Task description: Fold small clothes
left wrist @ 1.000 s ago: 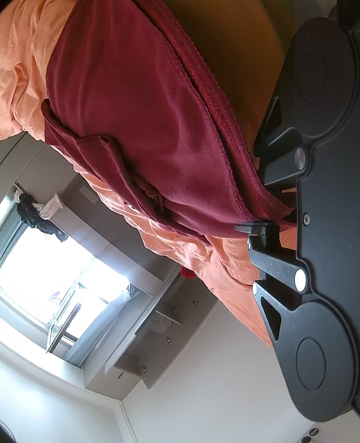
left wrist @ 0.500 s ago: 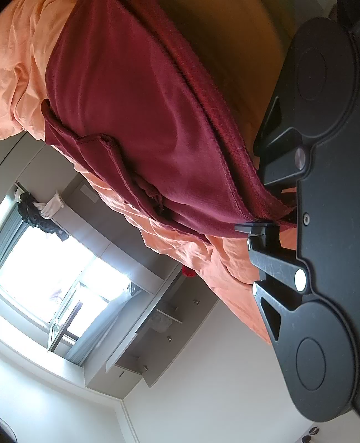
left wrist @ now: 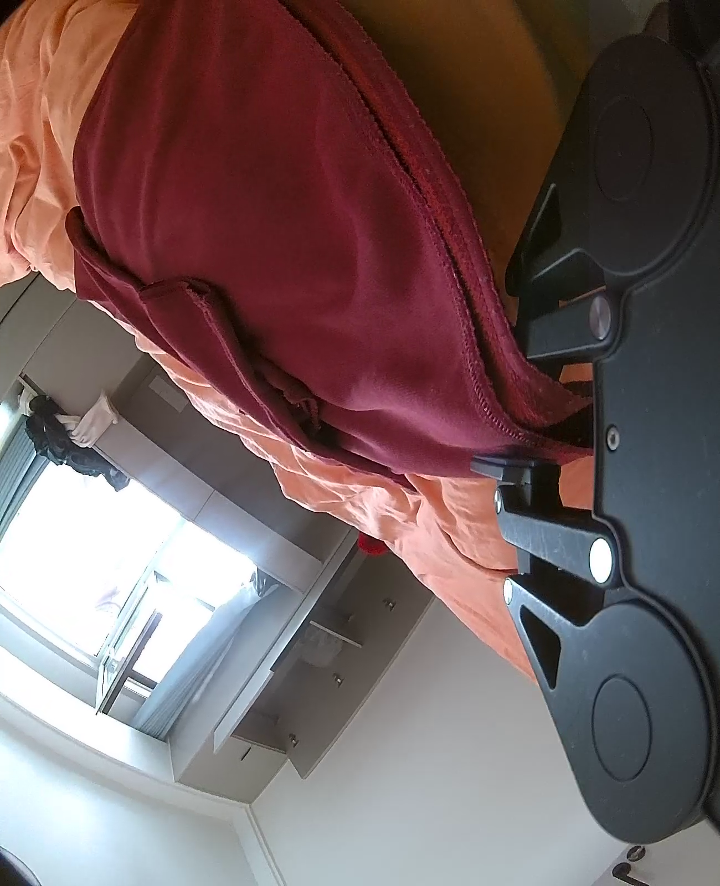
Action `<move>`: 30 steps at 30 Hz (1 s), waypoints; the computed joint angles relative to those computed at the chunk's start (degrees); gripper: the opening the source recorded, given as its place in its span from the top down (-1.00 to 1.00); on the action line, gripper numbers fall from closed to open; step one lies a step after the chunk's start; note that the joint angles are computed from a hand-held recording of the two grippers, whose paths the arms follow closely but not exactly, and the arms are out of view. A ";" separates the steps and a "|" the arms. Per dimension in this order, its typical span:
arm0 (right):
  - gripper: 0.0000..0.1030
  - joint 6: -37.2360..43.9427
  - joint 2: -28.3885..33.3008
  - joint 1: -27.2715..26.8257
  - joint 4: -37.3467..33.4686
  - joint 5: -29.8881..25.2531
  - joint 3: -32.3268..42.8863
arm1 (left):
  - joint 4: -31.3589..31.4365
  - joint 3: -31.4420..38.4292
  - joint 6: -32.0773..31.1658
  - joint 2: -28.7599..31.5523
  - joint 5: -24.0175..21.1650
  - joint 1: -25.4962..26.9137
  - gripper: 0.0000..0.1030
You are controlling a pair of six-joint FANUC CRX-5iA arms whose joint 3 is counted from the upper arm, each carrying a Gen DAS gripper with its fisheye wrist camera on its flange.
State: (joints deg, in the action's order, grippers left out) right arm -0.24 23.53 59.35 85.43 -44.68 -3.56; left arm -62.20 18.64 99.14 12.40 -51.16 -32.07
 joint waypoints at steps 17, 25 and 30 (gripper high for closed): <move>0.42 7.54 4.32 -0.02 -3.21 3.88 4.84 | -0.20 0.11 0.56 -0.02 -0.35 -0.01 0.66; 1.00 6.03 6.00 0.04 -2.86 -1.58 6.39 | -1.01 -0.37 0.88 -0.14 -0.24 -0.29 0.66; 1.00 0.38 4.81 0.35 2.46 -6.34 3.48 | -1.57 -0.41 0.86 -0.07 -0.83 -0.60 0.49</move>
State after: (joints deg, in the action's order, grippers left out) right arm 0.14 28.34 59.70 87.89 -51.02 -0.08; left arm -63.77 18.23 100.01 12.33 -51.99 -32.66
